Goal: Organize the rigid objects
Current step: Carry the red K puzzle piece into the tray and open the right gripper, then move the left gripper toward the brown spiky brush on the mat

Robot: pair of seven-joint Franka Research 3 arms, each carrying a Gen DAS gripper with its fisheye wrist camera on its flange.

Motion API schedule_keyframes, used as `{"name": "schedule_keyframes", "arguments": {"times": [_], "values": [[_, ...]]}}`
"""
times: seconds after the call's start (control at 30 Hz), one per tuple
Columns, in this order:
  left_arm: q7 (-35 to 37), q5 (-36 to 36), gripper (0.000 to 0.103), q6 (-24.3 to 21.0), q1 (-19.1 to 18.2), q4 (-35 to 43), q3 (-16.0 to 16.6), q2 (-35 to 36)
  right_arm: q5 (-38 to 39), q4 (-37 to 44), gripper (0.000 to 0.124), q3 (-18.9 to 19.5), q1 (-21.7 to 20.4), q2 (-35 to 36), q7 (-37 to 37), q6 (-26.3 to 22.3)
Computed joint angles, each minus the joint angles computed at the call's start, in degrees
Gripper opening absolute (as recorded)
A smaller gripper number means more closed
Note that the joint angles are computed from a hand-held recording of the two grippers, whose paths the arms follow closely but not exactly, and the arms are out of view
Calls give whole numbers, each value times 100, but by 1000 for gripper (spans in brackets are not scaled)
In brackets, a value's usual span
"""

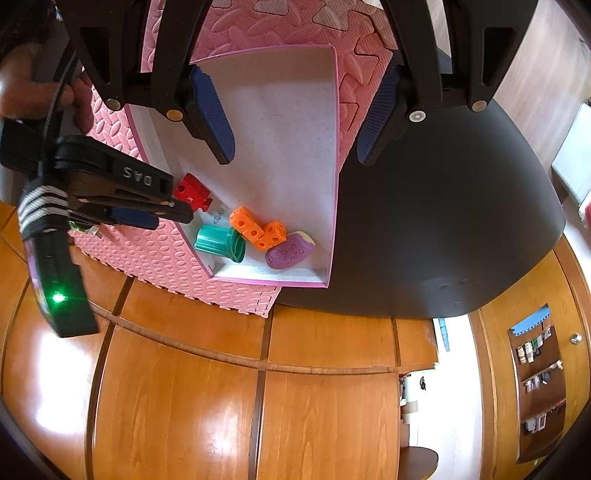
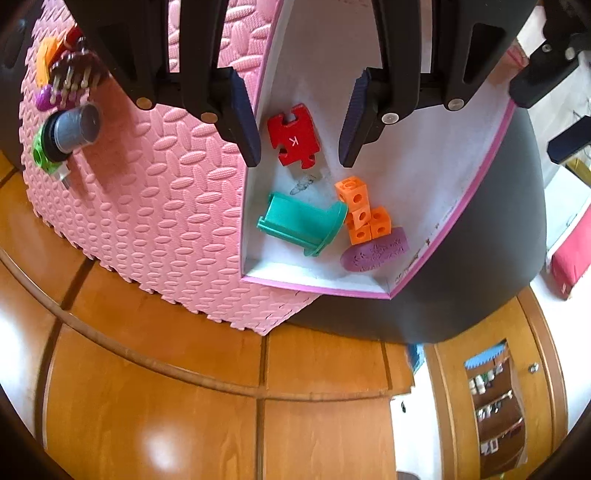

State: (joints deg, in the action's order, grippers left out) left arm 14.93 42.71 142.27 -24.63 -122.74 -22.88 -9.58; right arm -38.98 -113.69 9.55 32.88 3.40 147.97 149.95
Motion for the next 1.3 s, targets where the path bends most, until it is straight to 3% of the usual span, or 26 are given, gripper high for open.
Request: {"name": "schedule_keyframes", "arguments": {"times": [0.27,0.73,1.3], "values": [[37,11,70,-40,-38,38,-25,13,-505,-414,44,167,-103,-453,714,27],[186,58,70,-147,-160,219,-49,165,-881,-1093,44,551,-519,-1192,1240,-48],[486,125,70,-323,-392,588,-50,495,-531,-2600,45,1003,-1844,-3146,1186,-289]]}}
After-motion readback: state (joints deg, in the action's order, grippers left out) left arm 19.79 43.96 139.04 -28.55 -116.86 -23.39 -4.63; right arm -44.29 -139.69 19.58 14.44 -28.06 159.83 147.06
